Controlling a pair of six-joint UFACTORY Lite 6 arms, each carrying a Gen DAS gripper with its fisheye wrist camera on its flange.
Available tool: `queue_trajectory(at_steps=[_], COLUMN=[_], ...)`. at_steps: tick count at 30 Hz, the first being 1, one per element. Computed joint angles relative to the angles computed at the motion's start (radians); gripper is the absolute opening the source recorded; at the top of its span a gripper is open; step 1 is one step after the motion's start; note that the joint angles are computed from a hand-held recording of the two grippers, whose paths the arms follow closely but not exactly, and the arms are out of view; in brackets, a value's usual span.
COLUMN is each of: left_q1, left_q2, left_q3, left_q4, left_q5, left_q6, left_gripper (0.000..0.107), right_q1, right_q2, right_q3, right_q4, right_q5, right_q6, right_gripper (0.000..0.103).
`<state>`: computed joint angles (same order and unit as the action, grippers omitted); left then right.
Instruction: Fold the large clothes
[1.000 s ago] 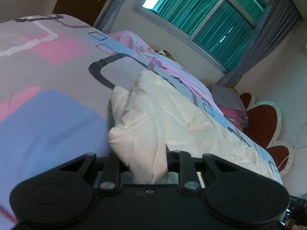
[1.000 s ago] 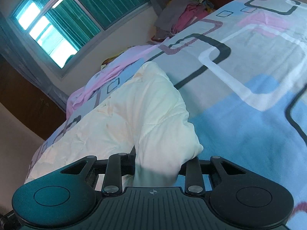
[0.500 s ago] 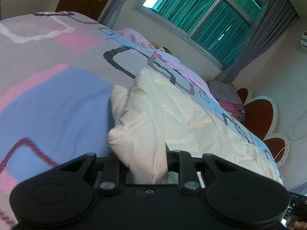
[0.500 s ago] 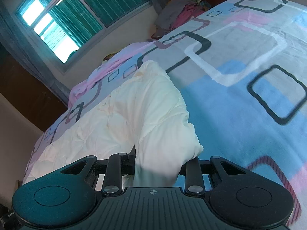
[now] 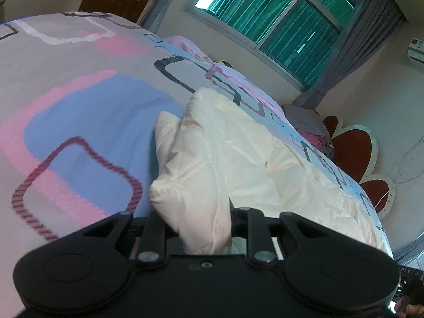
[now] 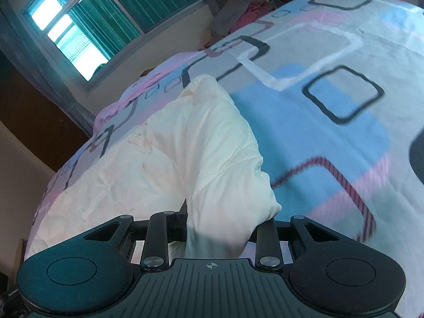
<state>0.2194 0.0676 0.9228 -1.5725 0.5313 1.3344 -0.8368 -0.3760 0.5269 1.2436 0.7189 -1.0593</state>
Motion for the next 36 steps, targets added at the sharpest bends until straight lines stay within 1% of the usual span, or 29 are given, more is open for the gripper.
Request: queue_trajectory(at_steps=[4, 9, 15, 18, 20, 21, 22, 23, 24, 25, 26, 27, 29, 30, 31, 32, 33, 34, 36], left_q1=[0.010, 0.008, 0.016, 0.041, 0.058, 0.077, 0.092, 0.105, 0.129, 0.142, 0.157, 0.178, 0.212, 0.222, 0.228, 0.229, 0.227, 0.225, 0.194], left_q2=[-0.014, 0.004, 0.028, 0.051, 0.063, 0.072, 0.081, 0.064, 0.034, 0.006, -0.020, -0.038, -0.068, -0.076, -0.082, -0.086, -0.084, -0.074, -0.072], left_q3=[-0.031, -0.034, -0.059, -0.059, -0.061, -0.067, -0.067, -0.098, -0.141, -0.168, -0.186, -0.197, -0.218, -0.223, -0.230, -0.240, -0.247, -0.249, -0.256], left_q4=[-0.018, -0.026, -0.100, -0.112, -0.121, -0.136, -0.151, -0.197, -0.267, -0.296, -0.292, -0.269, -0.247, -0.232, -0.226, -0.229, -0.228, -0.232, -0.252], left_q5=[0.007, -0.004, 0.006, 0.043, 0.069, 0.091, 0.097, 0.078, 0.084, 0.078, 0.069, 0.081, 0.112, 0.121, 0.124, 0.126, 0.134, 0.146, 0.144], left_q6=[0.031, 0.059, 0.156, 0.145, 0.122, 0.115, 0.108, 0.122, 0.164, 0.176, 0.165, 0.146, 0.138, 0.132, 0.131, 0.130, 0.118, 0.116, 0.121], left_gripper=[0.022, 0.022, 0.024, 0.027, 0.034, 0.039, 0.055, 0.065, 0.066, 0.072, 0.074, 0.074, 0.074, 0.074, 0.073, 0.073, 0.073, 0.071, 0.070], right_q1=[-0.049, -0.039, -0.051, -0.059, -0.073, -0.086, -0.112, -0.150, -0.187, -0.231, -0.302, -0.375, -0.476, -0.504, -0.516, -0.521, -0.522, -0.499, -0.413], right_q2=[-0.032, -0.023, 0.001, 0.009, 0.022, 0.029, 0.025, 0.002, -0.039, -0.082, -0.107, -0.105, -0.146, -0.160, -0.170, -0.183, -0.176, -0.173, -0.198], right_q3=[-0.043, -0.057, -0.090, -0.101, -0.101, -0.102, -0.113, -0.136, -0.162, -0.183, -0.195, -0.189, -0.183, -0.173, -0.156, -0.145, -0.129, -0.112, -0.099], right_q4=[-0.010, 0.008, 0.052, 0.071, 0.082, 0.088, 0.105, 0.129, 0.140, 0.137, 0.132, 0.121, 0.104, 0.097, 0.087, 0.083, 0.079, 0.071, 0.054], right_q5=[0.036, 0.017, 0.015, 0.016, 0.029, 0.038, 0.045, 0.043, 0.020, 0.001, 0.024, 0.079, 0.137, 0.157, 0.165, 0.175, 0.191, 0.197, 0.172], right_q6=[-0.016, -0.028, -0.090, -0.117, -0.128, -0.134, -0.148, -0.162, -0.154, -0.136, -0.138, -0.156, -0.179, -0.184, -0.167, -0.146, -0.137, -0.123, -0.089], right_gripper=[0.029, 0.029, 0.032, 0.033, 0.036, 0.043, 0.051, 0.058, 0.076, 0.085, 0.085, 0.085, 0.080, 0.067, 0.062, 0.051, 0.034, 0.025, 0.025])
